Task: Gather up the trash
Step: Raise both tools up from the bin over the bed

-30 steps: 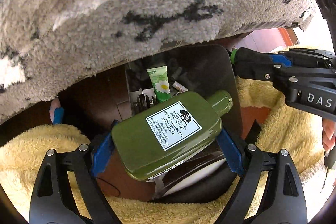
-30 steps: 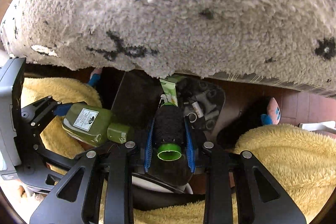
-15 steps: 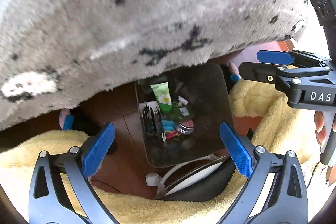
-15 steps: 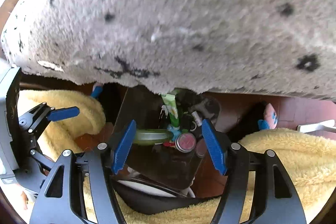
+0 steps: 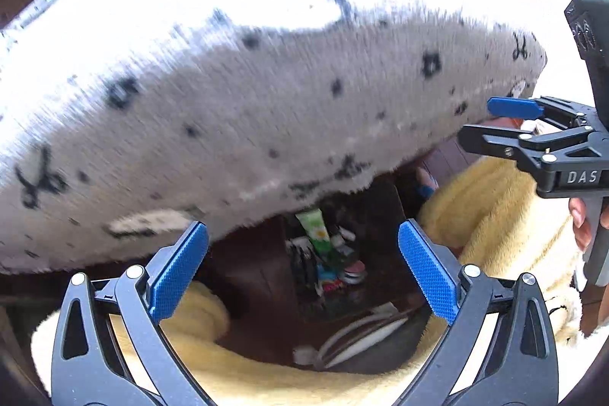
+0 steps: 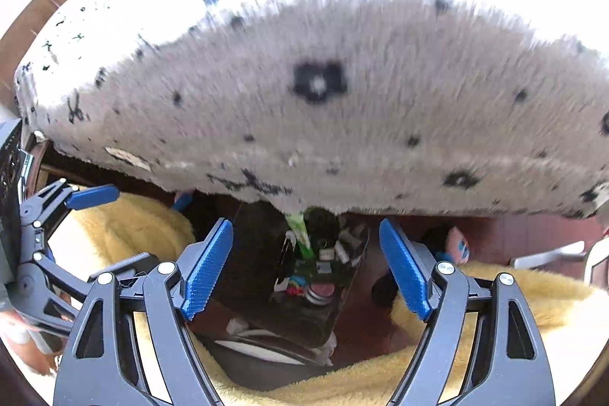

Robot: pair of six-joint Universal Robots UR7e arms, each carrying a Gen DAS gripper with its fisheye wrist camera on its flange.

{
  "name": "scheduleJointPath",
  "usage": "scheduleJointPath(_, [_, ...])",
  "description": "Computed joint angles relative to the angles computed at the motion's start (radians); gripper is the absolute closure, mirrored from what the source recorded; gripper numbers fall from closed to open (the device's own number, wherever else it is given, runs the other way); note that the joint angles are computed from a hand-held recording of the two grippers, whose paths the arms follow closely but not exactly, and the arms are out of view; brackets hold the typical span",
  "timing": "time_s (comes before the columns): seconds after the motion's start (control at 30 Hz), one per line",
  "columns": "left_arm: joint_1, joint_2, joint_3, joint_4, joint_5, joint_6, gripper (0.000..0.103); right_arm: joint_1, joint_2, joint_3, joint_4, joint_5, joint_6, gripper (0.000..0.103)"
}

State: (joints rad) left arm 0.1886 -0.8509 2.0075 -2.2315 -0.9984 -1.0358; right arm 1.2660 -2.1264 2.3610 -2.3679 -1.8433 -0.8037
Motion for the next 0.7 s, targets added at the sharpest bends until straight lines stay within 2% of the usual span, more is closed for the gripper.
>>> scheduleJointPath(0.07, [-0.007,-0.02,-0.008,0.034,0.036,-0.005,0.008,0.009,-0.003,-0.015,-0.012,0.022,-0.024,0.014])
scheduleJointPath(0.1, [-0.008,-0.031,-0.013,0.051,0.057,-0.01,0.008,0.02,-0.007,-0.018,-0.026,0.036,-0.033,0.014])
scheduleJointPath(0.13, [-0.01,-0.044,-0.014,0.068,0.076,-0.017,0.008,-0.011,-0.01,-0.034,-0.017,0.051,-0.063,0.014])
scheduleJointPath(0.23, [-0.005,-0.07,-0.032,0.125,0.132,-0.034,0.008,0.015,-0.002,-0.051,-0.045,0.062,-0.07,0.012])
scheduleJointPath(0.37, [0.016,-0.095,-0.053,0.184,0.192,-0.044,0.008,0.081,0.049,-0.08,-0.099,0.04,-0.047,0.012])
scheduleJointPath(0.5, [0.05,-0.118,-0.071,0.212,0.236,-0.036,0.008,0.179,0.103,-0.157,-0.079,-0.012,0.006,0.012])
scheduleJointPath(0.7, [0.105,-0.141,-0.098,0.255,0.292,-0.021,0.008,0.247,0.188,-0.253,-0.066,-0.035,0.034,0.012])
